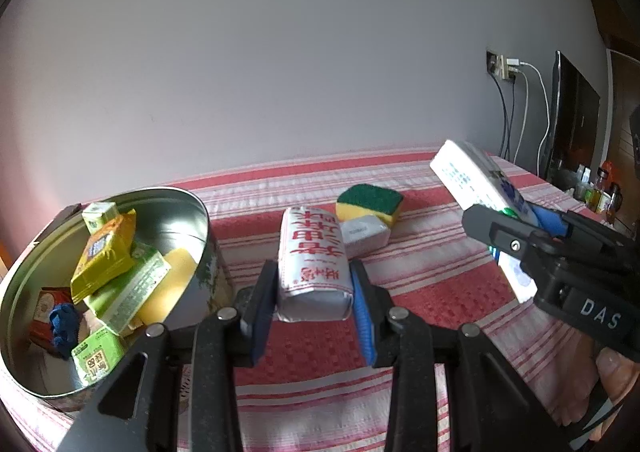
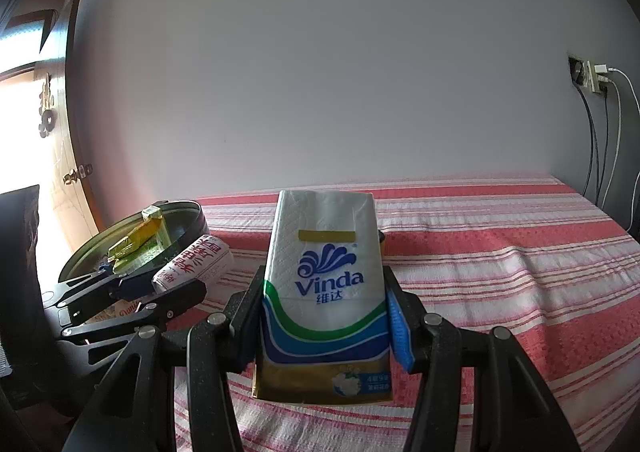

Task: Organize objects
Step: 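Lift and carry the white printed packet and Vinda tissue pack over the silver tin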

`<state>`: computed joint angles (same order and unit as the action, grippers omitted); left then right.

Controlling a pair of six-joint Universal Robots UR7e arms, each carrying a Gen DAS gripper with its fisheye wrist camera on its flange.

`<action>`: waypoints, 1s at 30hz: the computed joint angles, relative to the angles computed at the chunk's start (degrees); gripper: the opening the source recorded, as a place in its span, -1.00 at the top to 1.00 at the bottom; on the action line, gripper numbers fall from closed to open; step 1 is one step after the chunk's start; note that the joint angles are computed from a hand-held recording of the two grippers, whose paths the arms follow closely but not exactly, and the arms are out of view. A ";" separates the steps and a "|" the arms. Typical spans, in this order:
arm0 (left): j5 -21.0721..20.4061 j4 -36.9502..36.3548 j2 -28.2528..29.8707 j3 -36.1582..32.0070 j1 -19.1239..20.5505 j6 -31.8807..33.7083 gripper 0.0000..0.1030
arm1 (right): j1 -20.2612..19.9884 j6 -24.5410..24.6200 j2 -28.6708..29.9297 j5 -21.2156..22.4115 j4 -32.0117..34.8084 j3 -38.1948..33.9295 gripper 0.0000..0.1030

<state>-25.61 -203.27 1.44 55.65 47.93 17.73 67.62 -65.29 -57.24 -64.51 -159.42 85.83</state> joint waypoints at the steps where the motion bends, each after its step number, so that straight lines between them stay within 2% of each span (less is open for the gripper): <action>1: -0.11 -0.61 0.14 -0.13 -0.04 0.64 0.33 | -0.03 0.01 -0.01 0.18 -0.17 0.07 -0.06; 13: -0.99 -6.91 -0.09 1.22 -0.26 4.57 0.33 | -1.14 -1.08 -1.04 4.22 -3.26 2.60 -0.06; 30: -1.19 -13.68 0.07 1.71 -0.55 9.17 0.33 | -1.47 -1.66 -1.82 6.58 -9.70 5.93 -0.06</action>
